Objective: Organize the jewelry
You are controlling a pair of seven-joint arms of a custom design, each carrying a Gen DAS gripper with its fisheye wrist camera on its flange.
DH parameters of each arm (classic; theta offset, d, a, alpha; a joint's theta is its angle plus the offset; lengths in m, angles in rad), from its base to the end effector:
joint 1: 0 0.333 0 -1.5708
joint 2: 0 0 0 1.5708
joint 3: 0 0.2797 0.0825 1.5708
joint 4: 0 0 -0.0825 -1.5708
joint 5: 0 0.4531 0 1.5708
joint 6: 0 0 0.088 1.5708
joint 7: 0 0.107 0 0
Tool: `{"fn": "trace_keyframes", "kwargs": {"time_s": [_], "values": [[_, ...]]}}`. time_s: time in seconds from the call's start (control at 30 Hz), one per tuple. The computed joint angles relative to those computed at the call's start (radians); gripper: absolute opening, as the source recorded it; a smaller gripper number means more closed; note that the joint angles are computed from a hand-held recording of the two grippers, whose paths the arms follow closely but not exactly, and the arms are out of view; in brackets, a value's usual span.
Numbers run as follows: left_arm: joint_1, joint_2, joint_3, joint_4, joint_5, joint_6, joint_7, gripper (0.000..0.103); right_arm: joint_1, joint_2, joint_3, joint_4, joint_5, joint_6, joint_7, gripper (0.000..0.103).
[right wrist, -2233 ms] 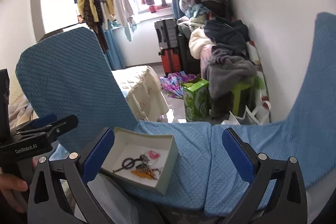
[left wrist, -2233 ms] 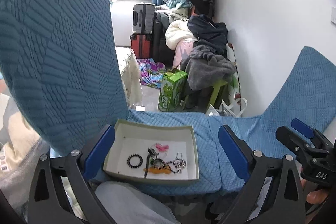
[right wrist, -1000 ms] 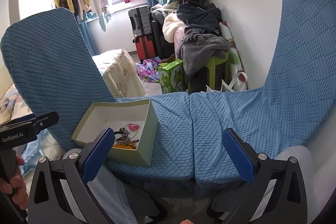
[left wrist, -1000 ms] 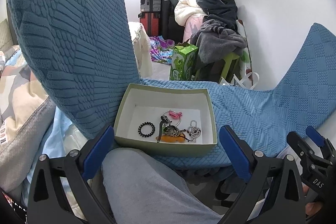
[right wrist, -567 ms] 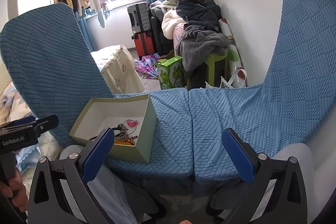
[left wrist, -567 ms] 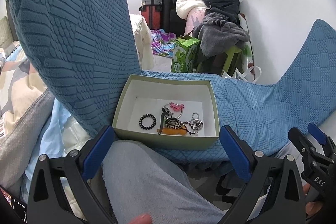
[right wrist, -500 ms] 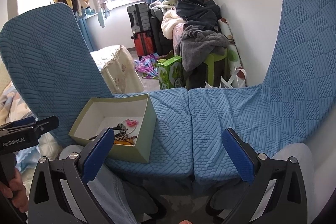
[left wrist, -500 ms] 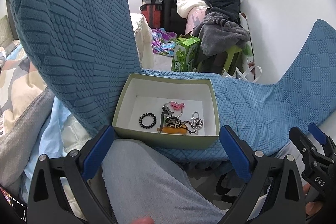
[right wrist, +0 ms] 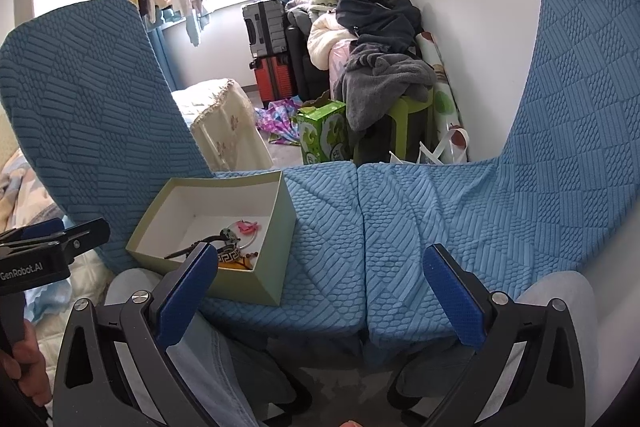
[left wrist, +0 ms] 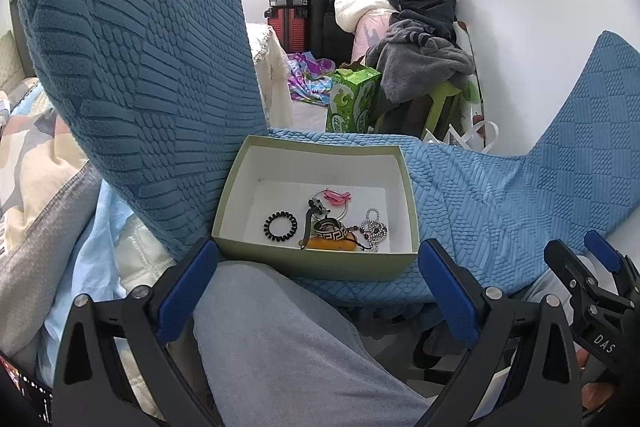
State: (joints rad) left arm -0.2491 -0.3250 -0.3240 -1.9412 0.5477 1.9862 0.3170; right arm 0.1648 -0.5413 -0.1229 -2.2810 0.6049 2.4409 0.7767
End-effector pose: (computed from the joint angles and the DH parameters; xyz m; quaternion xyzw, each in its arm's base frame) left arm 0.4864 -0.2991 0.6203 -0.8147 0.4606 -0.2022 0.2885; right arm 0.5243 0.0156 0.5935 -0.7763 0.4603 -0.1775 0.3924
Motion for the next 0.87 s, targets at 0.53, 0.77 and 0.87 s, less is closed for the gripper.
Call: {"fn": "trace_keyframes", "kwargs": {"time_s": [0.53, 0.77, 0.87], "values": [[-0.005, 0.008, 0.0, 0.007, -0.001, -0.003, -0.002, 0.1, -0.004, 0.008, -0.002, 0.008, 0.009, -0.003, -0.003, 0.103], [-0.006, 0.005, 0.002, 0.002, -0.003, 0.0, -0.001, 0.1, -0.007, 0.015, -0.004, 0.013, 0.01, -0.003, 0.001, 0.103], [-0.005, 0.003, 0.003, -0.003, -0.005, 0.006, 0.0, 0.1, -0.009, 0.017, -0.003, 0.014, 0.007, -0.002, 0.002, 0.103]]}}
